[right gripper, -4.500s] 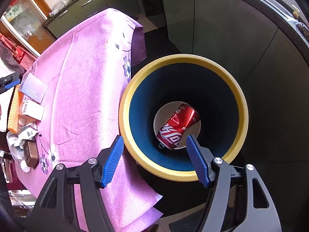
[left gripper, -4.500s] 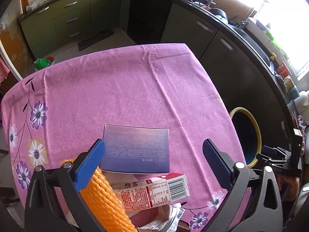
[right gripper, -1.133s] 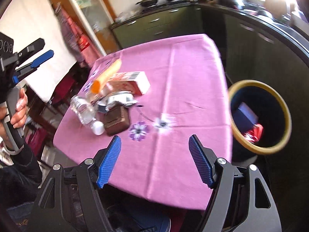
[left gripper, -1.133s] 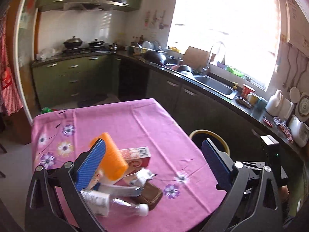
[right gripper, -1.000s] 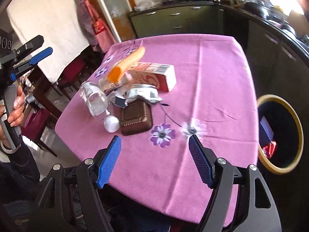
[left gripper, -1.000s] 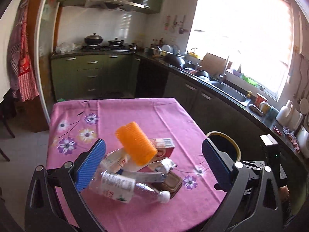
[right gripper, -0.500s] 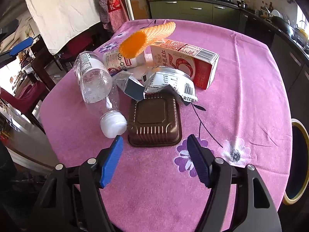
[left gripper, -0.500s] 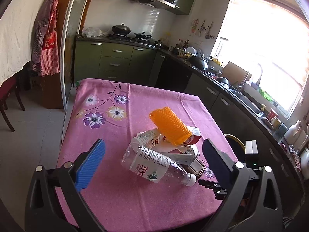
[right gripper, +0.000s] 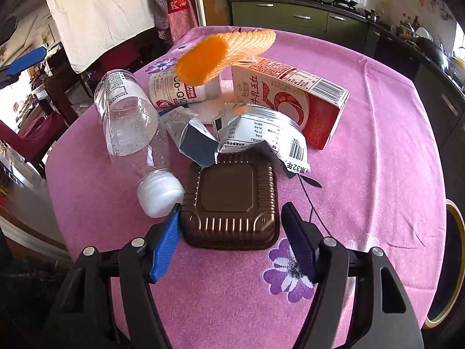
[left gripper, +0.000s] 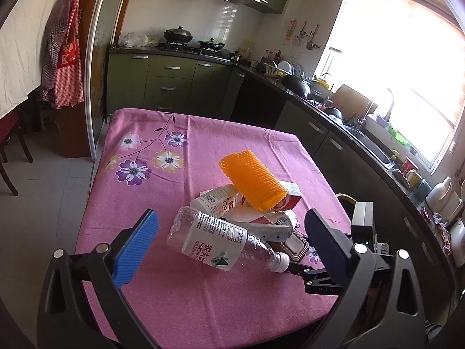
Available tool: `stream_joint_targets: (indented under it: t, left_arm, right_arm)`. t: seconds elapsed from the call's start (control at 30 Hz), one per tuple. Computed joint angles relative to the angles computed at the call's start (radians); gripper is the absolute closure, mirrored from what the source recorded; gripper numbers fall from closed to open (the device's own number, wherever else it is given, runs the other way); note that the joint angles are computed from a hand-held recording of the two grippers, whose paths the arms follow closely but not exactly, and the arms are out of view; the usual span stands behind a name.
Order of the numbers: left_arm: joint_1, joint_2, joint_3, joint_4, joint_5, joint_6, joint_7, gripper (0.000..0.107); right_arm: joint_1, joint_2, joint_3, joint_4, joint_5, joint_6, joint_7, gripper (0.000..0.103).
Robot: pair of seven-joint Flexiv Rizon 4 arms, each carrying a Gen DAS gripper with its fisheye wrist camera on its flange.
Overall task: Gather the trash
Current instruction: 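Bring both tools back over the remaining trash on the table, then grasp the brown plastic tray with the right gripper and lift it, then carry the brown tray over the bin and open the right gripper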
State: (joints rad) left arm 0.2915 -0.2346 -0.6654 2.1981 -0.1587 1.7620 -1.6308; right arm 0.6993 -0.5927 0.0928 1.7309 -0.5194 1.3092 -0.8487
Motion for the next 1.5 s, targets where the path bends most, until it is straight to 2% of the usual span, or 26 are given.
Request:
stream_joint_targets:
  t: [0.1,0.17,0.3,0.53,0.77,0.9,1.0,1.13,1.2,1.33,1.4,1.43,1.5]
  left_arm:
    - [-0.001,-0.006,0.002,-0.001,-0.001,-0.002,0.001,0.011]
    - [0.011,-0.007,-0.009,0.001,-0.001,-0.004,0.003,0.011]
    - [0.015,-0.01,-0.014,0.001,-0.004,-0.003,0.002,0.011]
    - [0.024,-0.017,-0.022,0.005,0.002,-0.005,-0.002,0.011]
    - [-0.005,-0.012,0.001,0.0,-0.004,-0.015,0.005,0.011]
    - [-0.018,-0.011,0.008,-0.001,-0.012,-0.015,0.018,0.011]
    - [-0.041,-0.014,0.025,-0.009,-0.018,-0.02,0.03,0.011]
    - [-0.055,-0.029,0.027,-0.025,-0.033,-0.036,0.051,0.011]
    - [-0.064,-0.037,0.029,-0.036,-0.047,-0.049,0.066,0.011]
    - [-0.117,-0.056,0.067,-0.067,-0.081,-0.078,0.1,0.011]
    - [-0.144,-0.065,0.087,-0.086,-0.102,-0.097,0.122,0.011]
    - [-0.16,-0.073,0.099,-0.103,-0.111,-0.112,0.136,0.011]
    - [-0.215,-0.089,0.154,-0.149,-0.118,-0.155,0.155,0.011]
  right_arm:
    - [-0.005,-0.017,0.005,-0.022,0.004,-0.002,-0.013,0.035]
    - [0.001,-0.019,-0.008,-0.023,-0.005,0.003,-0.014,0.039]
    - [-0.016,-0.008,0.016,-0.015,0.014,-0.011,-0.039,0.04]
    - [-0.041,0.054,0.062,0.061,0.06,-0.013,-0.07,0.04]
    - [-0.037,0.126,0.044,0.158,0.055,0.042,-0.023,0.04]
    - [-0.014,0.197,-0.03,0.248,-0.005,0.107,0.078,0.04]
    - [0.027,0.272,-0.17,0.335,-0.143,0.146,0.262,0.04]
    - [0.011,0.355,-0.319,0.427,-0.323,0.148,0.518,0.04]
    - [-0.028,0.372,-0.328,0.444,-0.338,0.105,0.567,0.04]
    - [-0.129,0.343,-0.273,0.426,-0.237,0.014,0.524,0.039]
    - [-0.184,0.303,-0.229,0.395,-0.164,-0.03,0.476,0.03]
    - [-0.191,0.295,-0.235,0.391,-0.187,-0.054,0.507,0.023]
    - [-0.2,0.289,-0.24,0.391,-0.238,-0.093,0.565,0.023]
